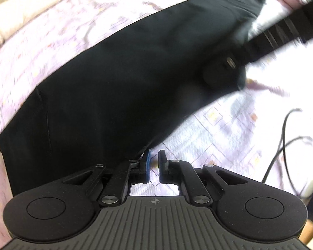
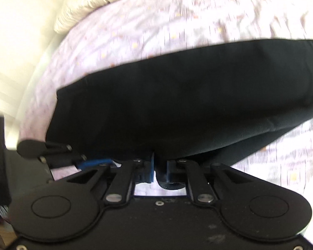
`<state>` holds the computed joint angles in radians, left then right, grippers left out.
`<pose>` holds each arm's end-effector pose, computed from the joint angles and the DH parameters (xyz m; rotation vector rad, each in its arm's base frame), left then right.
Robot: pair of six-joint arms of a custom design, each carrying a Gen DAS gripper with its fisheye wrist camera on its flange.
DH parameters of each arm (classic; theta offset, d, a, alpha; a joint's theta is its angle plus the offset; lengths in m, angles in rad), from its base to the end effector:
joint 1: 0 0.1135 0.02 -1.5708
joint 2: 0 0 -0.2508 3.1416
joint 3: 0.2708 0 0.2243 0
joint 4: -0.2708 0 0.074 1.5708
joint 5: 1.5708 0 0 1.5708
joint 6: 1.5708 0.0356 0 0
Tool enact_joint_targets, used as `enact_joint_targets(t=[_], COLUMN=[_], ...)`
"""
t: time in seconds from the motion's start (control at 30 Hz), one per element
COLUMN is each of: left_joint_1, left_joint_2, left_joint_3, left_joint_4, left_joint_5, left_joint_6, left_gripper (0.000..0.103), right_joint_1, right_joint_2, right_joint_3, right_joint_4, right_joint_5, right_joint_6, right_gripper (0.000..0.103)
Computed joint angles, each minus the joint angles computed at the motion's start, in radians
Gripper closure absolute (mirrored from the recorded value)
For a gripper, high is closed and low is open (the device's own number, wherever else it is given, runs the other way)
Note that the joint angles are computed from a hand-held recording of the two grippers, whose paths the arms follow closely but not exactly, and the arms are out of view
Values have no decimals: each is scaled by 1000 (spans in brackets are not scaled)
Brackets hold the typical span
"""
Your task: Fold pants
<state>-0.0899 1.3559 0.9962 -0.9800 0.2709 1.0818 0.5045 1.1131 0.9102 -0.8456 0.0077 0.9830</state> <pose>0.2130 -0.0288 0.2332 1.5881 2.3129 -0.1813 0.1644 0.0905 0.2587 0.6453 2.6335 0.4829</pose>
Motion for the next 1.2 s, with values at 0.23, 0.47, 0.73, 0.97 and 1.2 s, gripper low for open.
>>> enact_joint_targets(t=[0.23,0.47,0.73,0.97,1.2], left_joint_1=[7,-10,116,104,62], left_joint_2=[-120,-149,-256,-201,-223], left_joint_3=[-92,-88,-104,-92,-167], left_joint_4=[89,106,33,60,142], left_joint_5=[66,90,189,140,86], left_joint_6=[32,-13,57,87,124], left_gripper=[96,96,90,90,90], right_joint_1=[-69,-109,-154,-138,-116], right_joint_2=[-5,-28,-13,-13,-21], right_joint_3=[60,79,79,61,60], right_joint_4=[-28,-71,-80,-61,-60], right_joint_5=[-34,-60,-99,-97,-85], right_joint_6=[-3,-40,-77,-56,-37], right_gripper=[93,93,92,92,92])
